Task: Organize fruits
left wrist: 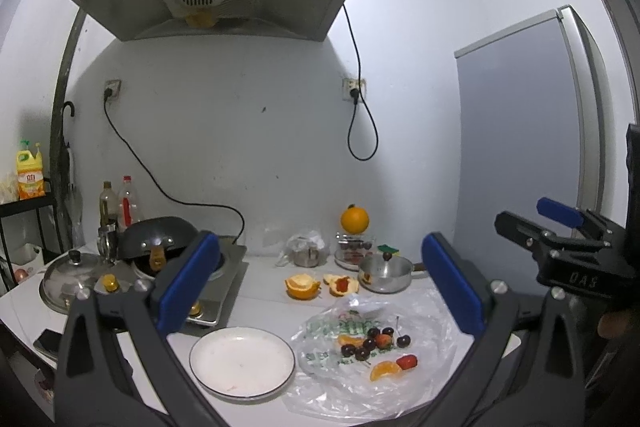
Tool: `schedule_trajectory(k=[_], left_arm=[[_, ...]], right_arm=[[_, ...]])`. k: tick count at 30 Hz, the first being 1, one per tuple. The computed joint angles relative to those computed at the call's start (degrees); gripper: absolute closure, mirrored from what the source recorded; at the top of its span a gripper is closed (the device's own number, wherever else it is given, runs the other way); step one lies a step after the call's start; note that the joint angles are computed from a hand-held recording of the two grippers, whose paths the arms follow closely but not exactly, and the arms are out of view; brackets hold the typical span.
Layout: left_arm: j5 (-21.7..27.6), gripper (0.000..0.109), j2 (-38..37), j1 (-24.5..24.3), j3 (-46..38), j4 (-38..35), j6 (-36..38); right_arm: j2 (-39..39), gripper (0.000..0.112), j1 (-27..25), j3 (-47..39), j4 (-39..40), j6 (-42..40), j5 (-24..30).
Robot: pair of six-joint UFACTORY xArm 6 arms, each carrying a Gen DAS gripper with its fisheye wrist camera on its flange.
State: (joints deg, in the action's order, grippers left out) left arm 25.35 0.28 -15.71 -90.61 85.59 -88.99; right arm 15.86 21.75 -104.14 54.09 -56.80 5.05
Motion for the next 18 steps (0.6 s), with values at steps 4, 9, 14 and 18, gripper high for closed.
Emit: schedule_trajectory(k=[4, 9, 14, 18], left_arm=[[0.09, 0.006, -0.07, -0.27, -0.36, 0.56, -0.1], [-0.03, 0.006, -0.36, -0.23, -0.09, 0.55, 0.03], [-0.12, 0.006, -0.69, -0.28, 0.29, 0.6, 0.13], [0.1, 0.006, -0.76, -0.41, 0.29, 0.31, 0.7]], right_arm=[[-0.09, 0.017, 0.01, 0.0, 1.33, -1.29, 0.31], [-0.36, 0.017, -0.05, 0.15, 2.13, -1.91, 0.25], [-0.49, 0.017, -0.14, 0.15, 2.02, -1.96, 0.3], [-0.6, 0.017, -0.32, 0.26, 0.88, -1.23, 0.72]])
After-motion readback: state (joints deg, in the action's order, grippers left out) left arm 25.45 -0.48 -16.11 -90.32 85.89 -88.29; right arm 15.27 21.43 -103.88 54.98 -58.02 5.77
